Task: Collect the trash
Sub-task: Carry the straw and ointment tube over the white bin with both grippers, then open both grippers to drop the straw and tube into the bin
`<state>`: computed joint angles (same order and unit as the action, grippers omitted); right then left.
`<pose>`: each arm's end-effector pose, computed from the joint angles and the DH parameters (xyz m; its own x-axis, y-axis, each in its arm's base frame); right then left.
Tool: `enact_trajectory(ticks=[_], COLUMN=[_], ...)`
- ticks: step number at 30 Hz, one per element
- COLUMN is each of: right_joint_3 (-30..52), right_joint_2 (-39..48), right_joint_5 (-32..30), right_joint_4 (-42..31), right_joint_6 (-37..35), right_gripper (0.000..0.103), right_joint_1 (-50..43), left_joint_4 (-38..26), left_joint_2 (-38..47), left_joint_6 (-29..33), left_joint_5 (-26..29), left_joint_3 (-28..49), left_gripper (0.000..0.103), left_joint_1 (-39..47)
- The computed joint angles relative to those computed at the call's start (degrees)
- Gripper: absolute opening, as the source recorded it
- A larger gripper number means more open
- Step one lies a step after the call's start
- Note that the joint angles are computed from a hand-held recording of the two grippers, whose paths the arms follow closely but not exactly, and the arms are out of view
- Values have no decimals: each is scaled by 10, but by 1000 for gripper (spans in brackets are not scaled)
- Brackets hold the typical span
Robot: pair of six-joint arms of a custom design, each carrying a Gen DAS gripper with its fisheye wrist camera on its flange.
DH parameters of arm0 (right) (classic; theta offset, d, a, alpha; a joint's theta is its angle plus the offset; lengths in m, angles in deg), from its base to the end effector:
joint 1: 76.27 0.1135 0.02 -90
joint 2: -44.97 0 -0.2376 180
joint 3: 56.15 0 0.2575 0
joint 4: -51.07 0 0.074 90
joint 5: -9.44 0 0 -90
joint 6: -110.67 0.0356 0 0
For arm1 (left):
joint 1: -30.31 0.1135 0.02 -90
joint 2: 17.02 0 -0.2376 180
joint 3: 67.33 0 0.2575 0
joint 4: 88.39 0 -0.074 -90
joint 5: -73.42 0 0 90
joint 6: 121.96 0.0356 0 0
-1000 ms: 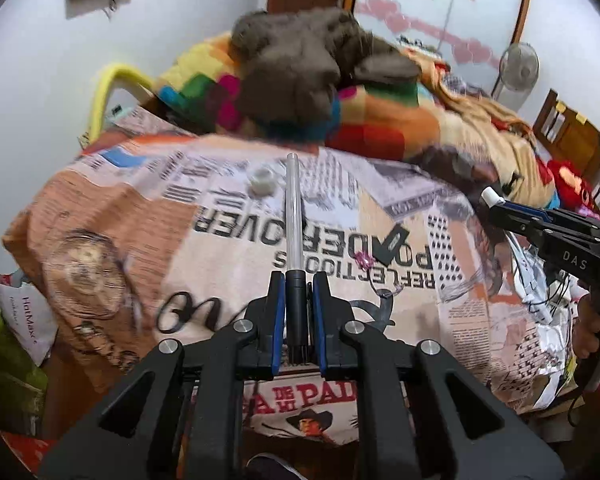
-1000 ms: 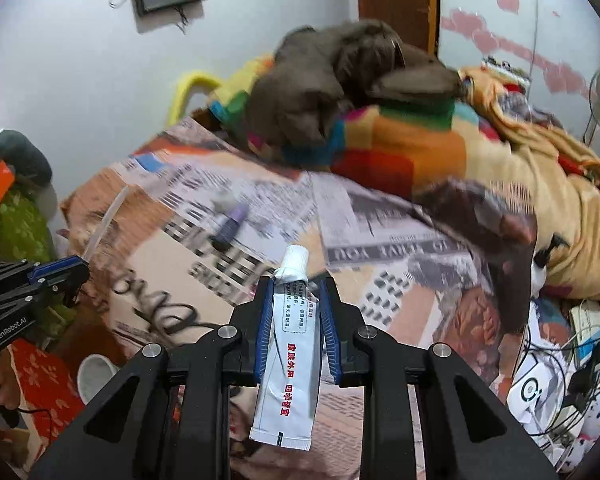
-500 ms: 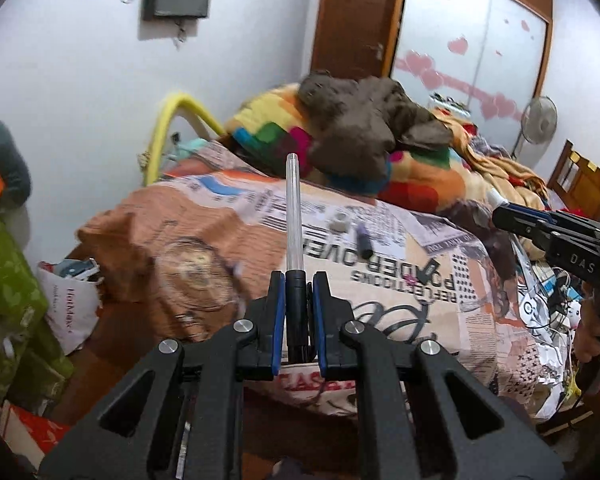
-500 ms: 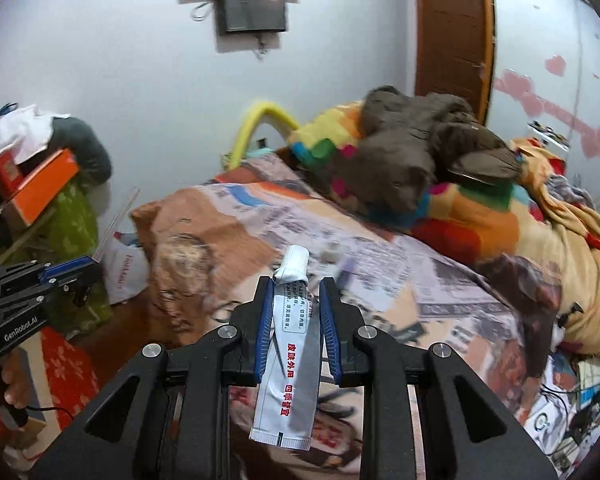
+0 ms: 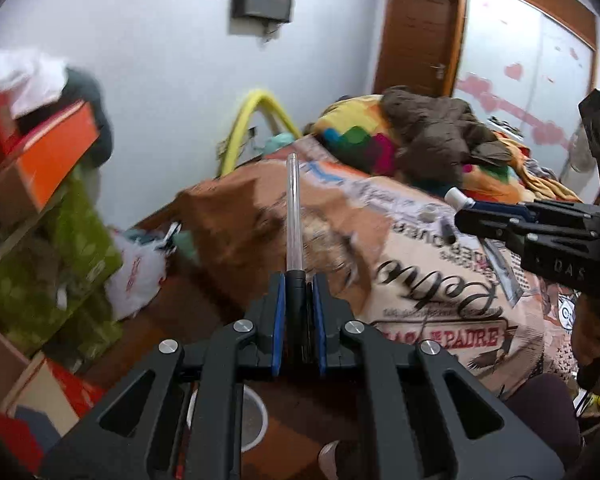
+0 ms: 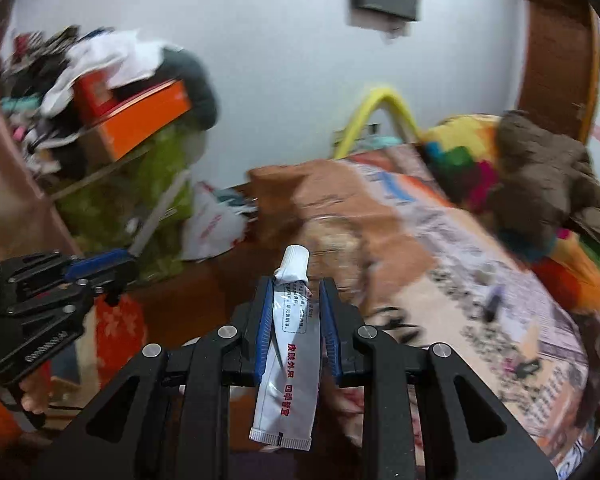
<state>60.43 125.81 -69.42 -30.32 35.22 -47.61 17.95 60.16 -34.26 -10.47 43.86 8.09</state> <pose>0.2379 0.1222 0.4206 -0.6958 -0.0994 -0.7113 -0.1831 0.9822 0.0419 0.2439 -0.1037 0.4194 -0.6084 0.2054 -0.7666 0.4278 0.8985 -0.0988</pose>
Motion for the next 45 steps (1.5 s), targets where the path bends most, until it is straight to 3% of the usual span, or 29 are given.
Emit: enact_trajectory(ticks=[9,16,24,36,39,41,45], right_joint_3=[43,84,94,128,164,171,171], right_joint_2=[118,209,293,410,445,454,458], right_joint_5=[-35,-67,-109,-162,-184,-193,-173], right_joint_4=[42,53,70,72,53,49,43], right_joint_6=[33,50,64,69,72,76,76], right_gripper=[21,21,21,22,30,42,43], right_joint_1=[94,125,129,102,92,87,86], left_joint_4=[25,56,113,161,168,170,171], left_joint_2=[-54,-53,-27,62,84,95,118], left_joint_6=[61,96,101,93,88,88,85], left_joint_5=[61,91,69,53,59,58,61], left_joint_3=[-141,-228,-333,-374,-377,-376,-368], left_gripper=[12,12,12,12,12,12,12], left_joint_1=[179,265,281,278,282,281,275])
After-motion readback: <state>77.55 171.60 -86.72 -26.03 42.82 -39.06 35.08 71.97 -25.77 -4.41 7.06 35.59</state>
